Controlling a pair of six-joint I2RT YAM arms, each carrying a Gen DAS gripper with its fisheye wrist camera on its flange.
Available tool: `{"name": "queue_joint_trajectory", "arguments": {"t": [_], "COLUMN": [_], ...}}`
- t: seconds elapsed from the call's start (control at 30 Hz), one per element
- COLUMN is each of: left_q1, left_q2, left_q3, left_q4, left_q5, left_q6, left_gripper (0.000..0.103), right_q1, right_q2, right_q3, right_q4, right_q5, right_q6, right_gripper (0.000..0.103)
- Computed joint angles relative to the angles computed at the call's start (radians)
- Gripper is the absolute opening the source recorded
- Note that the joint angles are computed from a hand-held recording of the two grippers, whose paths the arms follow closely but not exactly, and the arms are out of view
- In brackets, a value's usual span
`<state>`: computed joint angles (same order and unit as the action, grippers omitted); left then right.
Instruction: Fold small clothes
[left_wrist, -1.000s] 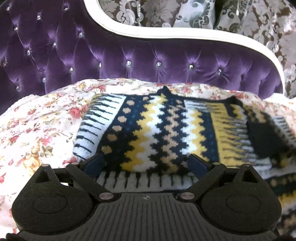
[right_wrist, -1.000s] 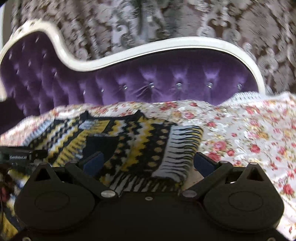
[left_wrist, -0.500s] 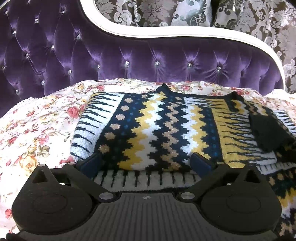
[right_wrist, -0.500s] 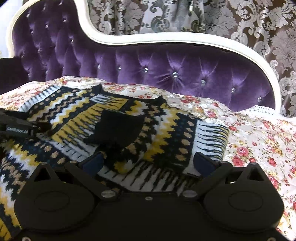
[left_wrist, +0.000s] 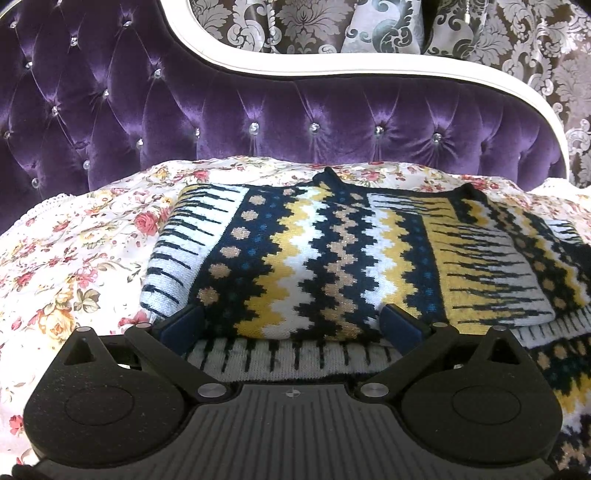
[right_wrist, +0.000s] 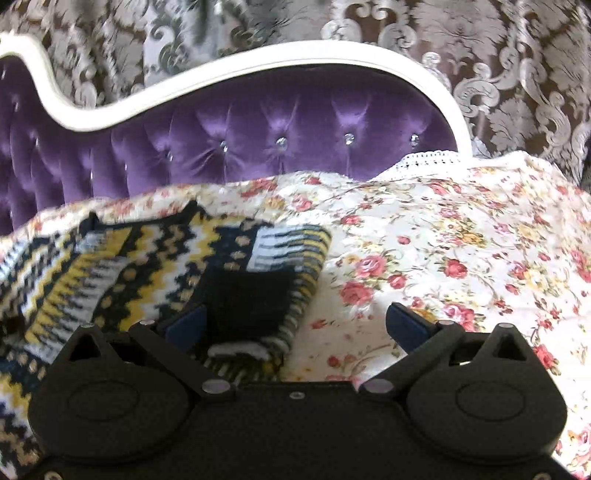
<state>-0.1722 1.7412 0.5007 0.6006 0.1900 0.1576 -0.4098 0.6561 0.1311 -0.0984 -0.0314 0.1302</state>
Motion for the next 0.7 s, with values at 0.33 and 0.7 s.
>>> {"name": "queue_joint_trajectory", "arguments": {"t": [0.33,0.7], "left_q1": [0.001,0.001], "left_q2": [0.001,0.0], "left_q3": [-0.001,-0.002], "left_q4": [0.004,0.005], "left_q5": [0.002,0.001], "left_q6": [-0.001,-0.001], "left_gripper": [0.103,0.103], "right_q1": [0.088,0.042], "right_q2": [0.161,0.194], "right_q3": [0.017,-0.021], "right_q4": [0.073,0.144], "right_q5": [0.031,-0.036], "right_q6": [-0.03,-0.072], "right_gripper": [0.102,0.103]}}
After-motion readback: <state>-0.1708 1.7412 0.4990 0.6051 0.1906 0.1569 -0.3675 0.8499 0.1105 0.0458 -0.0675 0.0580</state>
